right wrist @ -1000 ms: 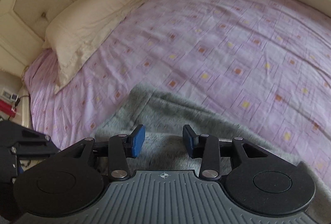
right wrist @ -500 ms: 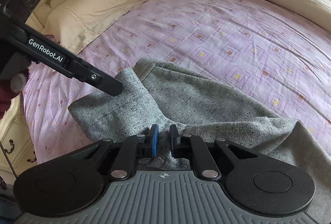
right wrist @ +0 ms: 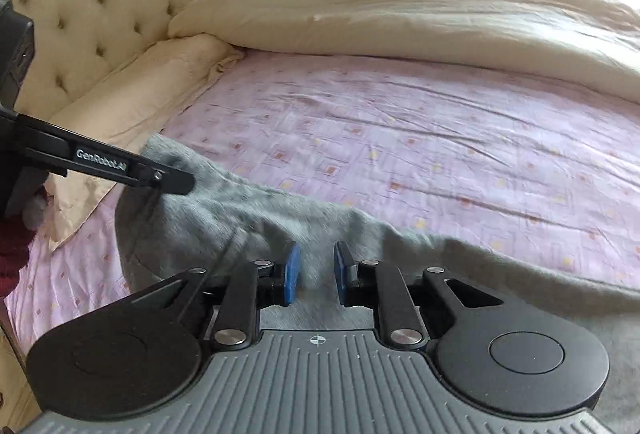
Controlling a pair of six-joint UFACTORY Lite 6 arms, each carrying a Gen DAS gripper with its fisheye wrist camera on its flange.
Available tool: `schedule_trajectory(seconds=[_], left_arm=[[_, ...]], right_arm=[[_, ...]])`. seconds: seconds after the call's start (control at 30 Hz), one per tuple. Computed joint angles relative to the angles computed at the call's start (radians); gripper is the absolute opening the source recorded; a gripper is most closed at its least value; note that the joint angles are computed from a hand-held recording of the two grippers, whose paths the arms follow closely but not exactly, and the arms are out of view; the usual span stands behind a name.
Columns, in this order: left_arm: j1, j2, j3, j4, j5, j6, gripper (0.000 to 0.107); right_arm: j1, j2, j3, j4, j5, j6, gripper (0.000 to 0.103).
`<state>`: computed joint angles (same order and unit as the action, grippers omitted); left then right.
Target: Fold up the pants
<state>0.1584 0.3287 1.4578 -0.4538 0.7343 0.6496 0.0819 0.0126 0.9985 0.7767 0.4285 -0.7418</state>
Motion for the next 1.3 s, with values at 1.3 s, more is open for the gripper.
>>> schedule_trajectory(seconds=[1.3], left_arm=[[-0.455,0.317,0.13,0.464,-0.086,-0.396,0.049]], right_arm=[[-0.431,-0.602,-0.59,-0.222,0.282,0.449,0.033]])
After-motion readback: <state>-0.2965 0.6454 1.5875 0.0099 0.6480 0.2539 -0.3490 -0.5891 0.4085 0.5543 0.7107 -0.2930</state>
